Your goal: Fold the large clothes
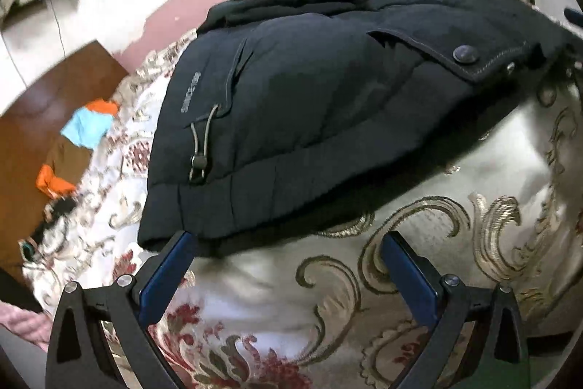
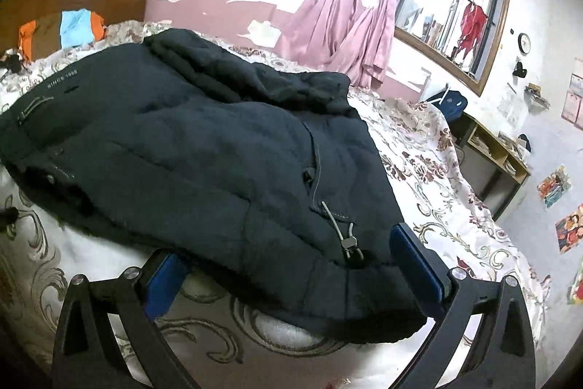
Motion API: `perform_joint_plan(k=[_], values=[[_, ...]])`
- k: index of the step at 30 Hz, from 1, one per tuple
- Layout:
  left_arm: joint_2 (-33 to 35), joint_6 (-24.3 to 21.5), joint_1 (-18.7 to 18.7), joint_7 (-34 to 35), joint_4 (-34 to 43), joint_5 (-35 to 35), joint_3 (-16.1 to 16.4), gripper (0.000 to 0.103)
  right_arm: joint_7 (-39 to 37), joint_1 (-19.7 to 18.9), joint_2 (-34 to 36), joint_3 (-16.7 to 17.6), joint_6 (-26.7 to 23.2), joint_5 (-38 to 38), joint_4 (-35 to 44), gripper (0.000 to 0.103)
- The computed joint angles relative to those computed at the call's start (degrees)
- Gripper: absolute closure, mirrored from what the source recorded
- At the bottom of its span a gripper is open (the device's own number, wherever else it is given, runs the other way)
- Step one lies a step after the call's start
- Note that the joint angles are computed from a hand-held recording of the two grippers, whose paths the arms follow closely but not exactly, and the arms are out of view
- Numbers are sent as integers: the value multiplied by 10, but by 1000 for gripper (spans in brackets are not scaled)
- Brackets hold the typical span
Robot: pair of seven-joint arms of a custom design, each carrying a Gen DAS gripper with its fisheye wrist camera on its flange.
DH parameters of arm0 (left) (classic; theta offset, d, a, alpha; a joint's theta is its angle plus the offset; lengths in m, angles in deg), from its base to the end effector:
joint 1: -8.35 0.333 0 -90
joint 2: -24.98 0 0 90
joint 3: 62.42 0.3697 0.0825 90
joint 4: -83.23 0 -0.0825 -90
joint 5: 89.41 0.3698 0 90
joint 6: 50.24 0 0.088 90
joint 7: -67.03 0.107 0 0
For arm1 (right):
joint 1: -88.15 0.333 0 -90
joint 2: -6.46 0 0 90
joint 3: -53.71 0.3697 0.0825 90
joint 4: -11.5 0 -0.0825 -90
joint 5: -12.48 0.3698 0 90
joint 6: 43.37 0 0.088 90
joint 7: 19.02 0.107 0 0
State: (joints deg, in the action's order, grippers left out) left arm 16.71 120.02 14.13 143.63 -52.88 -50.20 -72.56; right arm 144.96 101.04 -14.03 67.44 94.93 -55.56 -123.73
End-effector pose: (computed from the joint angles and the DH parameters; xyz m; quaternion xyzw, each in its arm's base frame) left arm 0.4942 -0.0849 0.5149 -0.4776 0.7908 -0.1632 0.3464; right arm 0.3948 0.2064 0.5640 -0.6020 0.6188 -0.4668 0.1917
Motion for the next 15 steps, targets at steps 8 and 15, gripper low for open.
perform_joint_plan(k=[8,15], values=[[21,-30,39,-272,46,307,-27,0,6,-4,-2,-5,18,4,-7,2],[43,-73,6,-438,87,478,8,0,5,-7,-2,-4,21,6,-9,2]])
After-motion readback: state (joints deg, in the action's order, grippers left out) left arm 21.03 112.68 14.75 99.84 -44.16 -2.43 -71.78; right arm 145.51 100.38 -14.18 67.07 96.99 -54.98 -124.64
